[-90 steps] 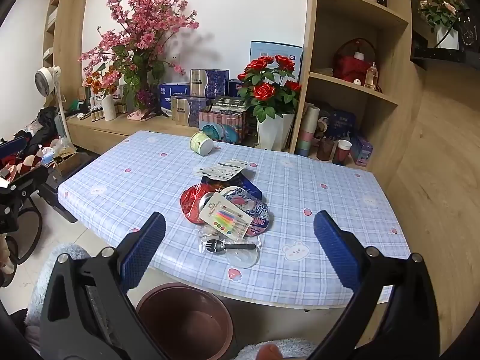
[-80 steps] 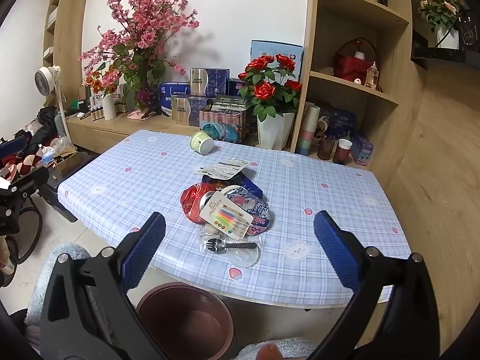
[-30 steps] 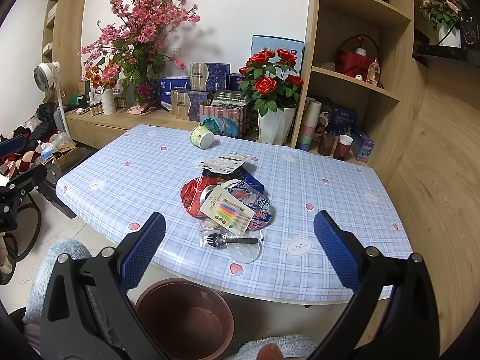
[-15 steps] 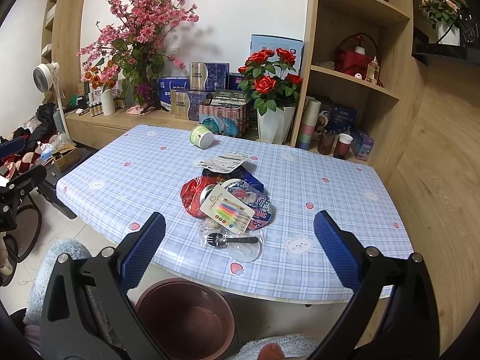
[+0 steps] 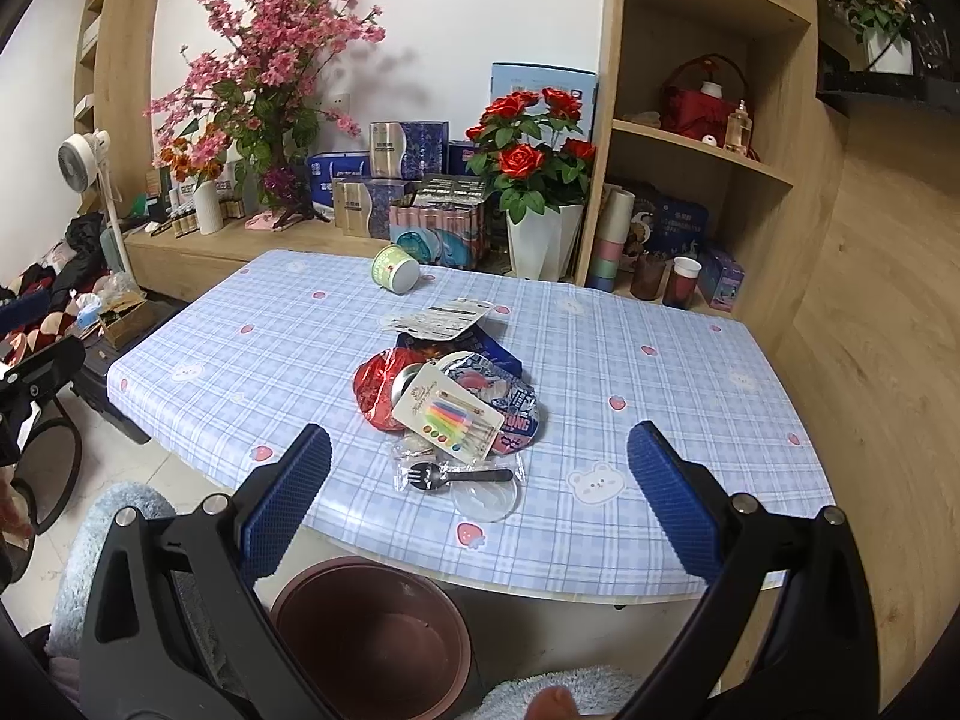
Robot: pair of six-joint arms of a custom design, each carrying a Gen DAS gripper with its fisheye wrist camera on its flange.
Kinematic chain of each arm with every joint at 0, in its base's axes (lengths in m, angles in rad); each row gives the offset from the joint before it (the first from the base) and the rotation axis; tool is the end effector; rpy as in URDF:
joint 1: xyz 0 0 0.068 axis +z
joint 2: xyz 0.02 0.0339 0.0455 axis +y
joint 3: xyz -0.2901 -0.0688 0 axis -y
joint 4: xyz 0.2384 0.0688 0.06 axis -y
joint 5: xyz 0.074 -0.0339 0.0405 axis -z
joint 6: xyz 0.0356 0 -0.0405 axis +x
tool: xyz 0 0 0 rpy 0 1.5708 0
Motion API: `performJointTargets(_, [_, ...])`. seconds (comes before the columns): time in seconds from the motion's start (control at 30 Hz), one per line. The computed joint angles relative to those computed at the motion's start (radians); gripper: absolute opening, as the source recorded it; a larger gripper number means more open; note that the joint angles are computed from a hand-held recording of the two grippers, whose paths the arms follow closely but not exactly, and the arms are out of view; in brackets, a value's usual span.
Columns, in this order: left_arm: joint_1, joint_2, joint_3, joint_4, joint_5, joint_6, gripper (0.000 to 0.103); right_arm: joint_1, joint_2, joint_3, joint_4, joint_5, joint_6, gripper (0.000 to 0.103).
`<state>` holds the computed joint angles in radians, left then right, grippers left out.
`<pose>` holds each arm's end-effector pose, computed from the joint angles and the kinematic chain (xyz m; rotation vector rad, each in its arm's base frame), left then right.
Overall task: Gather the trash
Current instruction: 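Move both tools toward the pile of trash on the tablecloth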
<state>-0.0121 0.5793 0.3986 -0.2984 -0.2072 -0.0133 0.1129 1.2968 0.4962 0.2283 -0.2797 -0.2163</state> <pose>0.1192 0.0059 0.2383 -0.1301 2.0403 0.1964 0.2389 0.0370 0.2048 -0.5082 2.0659 0.2384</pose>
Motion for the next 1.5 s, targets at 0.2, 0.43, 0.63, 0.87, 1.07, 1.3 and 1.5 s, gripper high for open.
performJointTargets(0.2, [0.123, 0.104, -0.056, 0.13, 0.127, 0.01, 0.098, -0.046, 0.121, 0.004, 0.088, -0.001, 0.012, 0.098])
performJointTargets(0.43, [0.17, 0.275, -0.153, 0.409, 0.192, 0.032, 0.098, -0.068, 0.331, 0.053, 0.172, 0.003, -0.007, 0.098])
performJointTargets(0.63, [0.177, 0.535, -0.147, 0.592, 0.186, 0.066, 0.098, -0.041, 0.54, 0.119, 0.244, 0.089, -0.025, 0.097])
performJointTargets(0.87, [0.214, 0.809, -0.093, 0.755, 0.181, 0.041, 0.098, -0.04, 0.69, 0.204, 0.259, 0.067, -0.043, 0.097])
performJointTargets(1.07, [0.167, 0.929, -0.064, 0.85, 0.142, 0.024, 0.098, -0.053, 0.752, 0.248, 0.246, 0.055, -0.064, 0.097])
performJointTargets(1.3, [0.13, 1.028, -0.045, 0.903, 0.126, 0.013, 0.098, -0.053, 0.808, 0.27, 0.262, 0.054, -0.089, 0.097])
performJointTargets(1.5, [0.109, 1.111, -0.036, 0.961, 0.097, 0.017, 0.098, -0.041, 0.872, 0.302, 0.267, 0.047, -0.1, 0.097])
